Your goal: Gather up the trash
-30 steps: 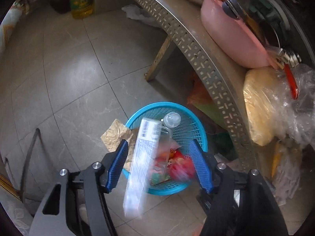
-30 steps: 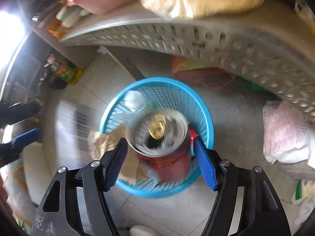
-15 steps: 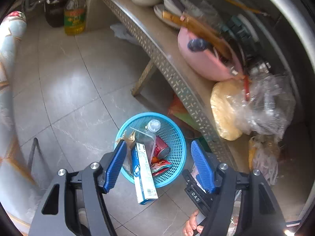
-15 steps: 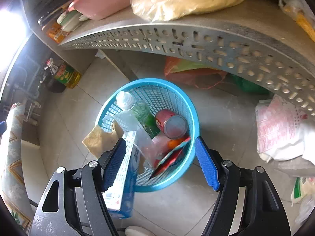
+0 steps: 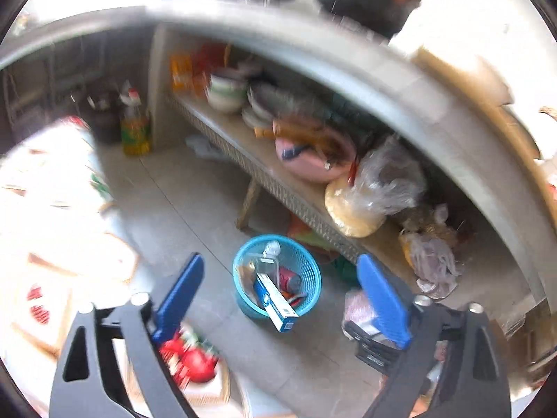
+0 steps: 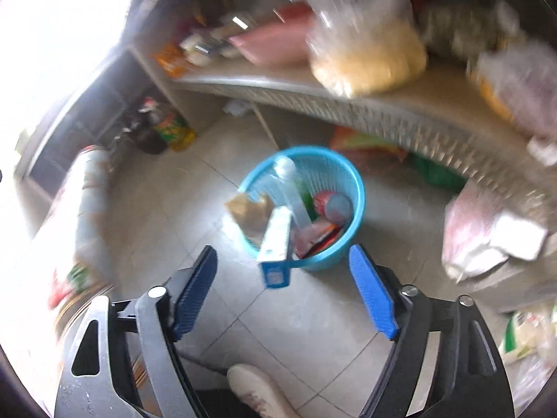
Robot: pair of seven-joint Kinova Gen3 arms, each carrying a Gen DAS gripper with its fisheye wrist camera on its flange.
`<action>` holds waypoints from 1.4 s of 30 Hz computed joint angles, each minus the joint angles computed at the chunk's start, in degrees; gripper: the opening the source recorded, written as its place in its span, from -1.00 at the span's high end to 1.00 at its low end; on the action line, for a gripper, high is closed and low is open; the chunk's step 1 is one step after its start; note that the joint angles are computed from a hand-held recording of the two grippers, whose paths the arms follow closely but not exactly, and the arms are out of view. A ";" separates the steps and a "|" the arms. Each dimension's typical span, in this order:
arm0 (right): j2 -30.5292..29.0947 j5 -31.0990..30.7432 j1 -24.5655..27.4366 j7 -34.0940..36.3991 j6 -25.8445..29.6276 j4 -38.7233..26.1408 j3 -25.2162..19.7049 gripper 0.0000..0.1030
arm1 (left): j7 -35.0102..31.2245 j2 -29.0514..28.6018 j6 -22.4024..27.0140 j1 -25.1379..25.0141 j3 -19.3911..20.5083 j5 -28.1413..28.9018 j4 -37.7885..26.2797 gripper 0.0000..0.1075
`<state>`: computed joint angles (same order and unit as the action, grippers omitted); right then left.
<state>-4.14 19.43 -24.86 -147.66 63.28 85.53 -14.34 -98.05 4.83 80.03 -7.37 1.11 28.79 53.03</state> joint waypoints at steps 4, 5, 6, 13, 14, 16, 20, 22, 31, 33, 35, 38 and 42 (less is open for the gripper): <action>-3.11 8.23 -3.92 -2.42 8.14 -4.93 -6.96 -0.79 | -2.84 -10.62 -2.38 1.71 -7.18 1.96 9.15 -0.82; -3.47 10.34 -4.96 -2.81 10.37 -6.41 -8.94 -0.85 | -2.74 -13.27 -3.00 1.44 -7.79 1.49 11.67 -0.82; -3.58 12.67 -5.99 -3.13 12.68 -7.76 -10.94 -0.85 | -1.92 -15.93 -4.33 0.68 -7.44 0.37 14.32 -0.82; -1.76 22.05 -14.43 -2.74 23.63 -15.02 -19.58 -0.85 | 9.19 -27.78 -4.81 -2.33 -5.16 -9.38 24.88 -0.82; -1.14 23.03 -15.71 -2.84 25.19 -15.84 -20.20 -0.85 | 11.31 -29.39 -5.45 -2.18 -4.01 -11.67 26.41 -0.82; -0.20 25.02 -18.11 -3.54 27.65 -16.80 -21.01 -0.85 | 13.90 -31.51 -5.71 -5.05 0.26 -15.76 27.93 -0.82; 2.67 30.44 -23.56 -3.62 34.02 -19.21 -22.63 -0.85 | 17.83 -36.39 -5.64 -7.99 5.87 -22.59 31.19 -0.82; 4.67 34.15 -26.96 -4.21 38.63 -20.68 -23.46 -0.85 | 20.85 -38.08 -5.04 -6.61 7.44 -26.86 32.38 -0.82; 5.03 41.82 -37.93 -9.85 42.61 -17.58 -21.48 -0.85 | 22.35 -45.26 -4.72 -2.81 7.96 -32.45 37.83 -0.82; 4.46 41.27 -39.19 -9.25 41.95 -17.15 -20.10 -0.85 | 23.48 -44.90 -3.03 -3.41 7.88 -32.81 37.35 -0.82; 4.70 40.87 -40.44 -8.56 42.38 -17.11 -18.65 -0.85 | 25.08 -44.74 -1.08 -5.01 9.01 -33.87 36.82 -0.82; 5.35 39.13 -41.80 -7.97 42.87 -17.78 -16.74 -0.85 | 25.58 -45.05 0.95 -5.22 9.68 -35.08 36.77 -0.82; 5.56 37.52 -42.78 -8.85 42.83 -17.56 -15.42 -0.85 | 25.91 -44.65 2.60 -5.82 10.99 -36.59 36.48 -0.82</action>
<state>1.42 56.95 -67.64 -156.51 106.11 67.97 -29.76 -72.14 -39.82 82.63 -13.19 12.09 -7.80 89.51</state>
